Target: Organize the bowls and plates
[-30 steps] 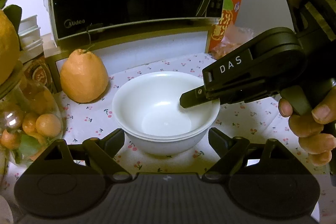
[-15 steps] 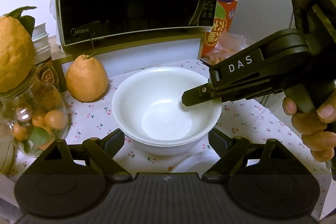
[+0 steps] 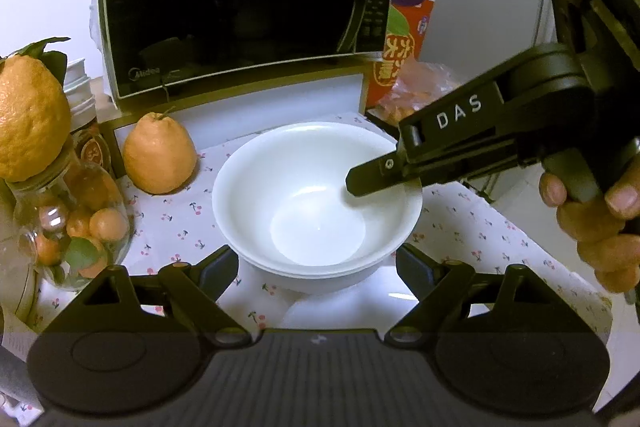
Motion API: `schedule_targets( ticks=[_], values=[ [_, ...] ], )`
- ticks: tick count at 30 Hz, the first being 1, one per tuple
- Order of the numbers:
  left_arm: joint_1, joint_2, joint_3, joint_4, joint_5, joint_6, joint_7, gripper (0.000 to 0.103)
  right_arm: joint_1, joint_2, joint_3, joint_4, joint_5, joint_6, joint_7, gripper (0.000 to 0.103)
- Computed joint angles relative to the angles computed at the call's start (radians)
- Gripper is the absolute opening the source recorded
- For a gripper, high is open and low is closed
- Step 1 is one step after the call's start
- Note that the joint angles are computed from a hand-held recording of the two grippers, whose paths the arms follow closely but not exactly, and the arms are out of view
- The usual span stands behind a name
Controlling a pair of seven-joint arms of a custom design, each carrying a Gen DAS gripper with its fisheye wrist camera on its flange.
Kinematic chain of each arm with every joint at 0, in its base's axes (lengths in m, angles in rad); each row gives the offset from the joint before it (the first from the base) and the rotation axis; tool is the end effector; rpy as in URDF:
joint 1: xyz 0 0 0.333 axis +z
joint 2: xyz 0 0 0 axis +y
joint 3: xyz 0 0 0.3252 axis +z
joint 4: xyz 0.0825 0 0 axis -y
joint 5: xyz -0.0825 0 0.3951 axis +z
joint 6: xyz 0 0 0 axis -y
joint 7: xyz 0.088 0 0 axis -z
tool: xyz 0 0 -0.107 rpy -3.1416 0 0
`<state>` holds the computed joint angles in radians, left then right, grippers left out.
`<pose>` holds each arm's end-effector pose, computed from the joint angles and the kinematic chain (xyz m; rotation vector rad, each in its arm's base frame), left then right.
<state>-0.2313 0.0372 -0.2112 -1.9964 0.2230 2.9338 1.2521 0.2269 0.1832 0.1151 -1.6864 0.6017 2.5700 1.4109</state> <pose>0.5573 -0.2777 0.5540 -1.4521 2.0025 -1.0252 0.6433 0.2126 0.5730 -1.7044 1.5455 -0.0516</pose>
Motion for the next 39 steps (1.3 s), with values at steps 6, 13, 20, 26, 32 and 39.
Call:
schedule_targets(
  ticks=[6,13,20,26,32,39],
  values=[
    [-0.002,-0.035,-0.005,-0.031,0.014,-0.012,-0.039,0.082,0.002,-0.041,-0.001,-0.036,0.013,-0.003,-0.015,0.023],
    [-0.002,-0.094,-0.020,-0.092,-0.025,-0.003,-0.041,0.082,0.011,-0.107,-0.010,-0.099,0.085,0.008,-0.086,0.023],
    [-0.006,-0.141,-0.031,-0.155,-0.046,0.016,-0.046,0.082,0.027,-0.168,-0.031,-0.178,0.152,0.000,-0.128,0.023],
    [-0.023,-0.152,-0.031,-0.193,-0.112,0.038,0.015,0.082,0.039,-0.211,-0.050,-0.250,0.167,-0.008,-0.143,0.023],
    [-0.039,-0.170,-0.033,-0.217,-0.150,0.005,0.060,0.083,0.047,-0.234,-0.058,-0.295,0.072,-0.044,-0.098,0.023],
    [-0.054,-0.172,-0.029,-0.224,-0.204,-0.032,0.115,0.082,0.042,-0.234,-0.072,-0.310,0.077,-0.115,-0.081,0.023]
  ],
)
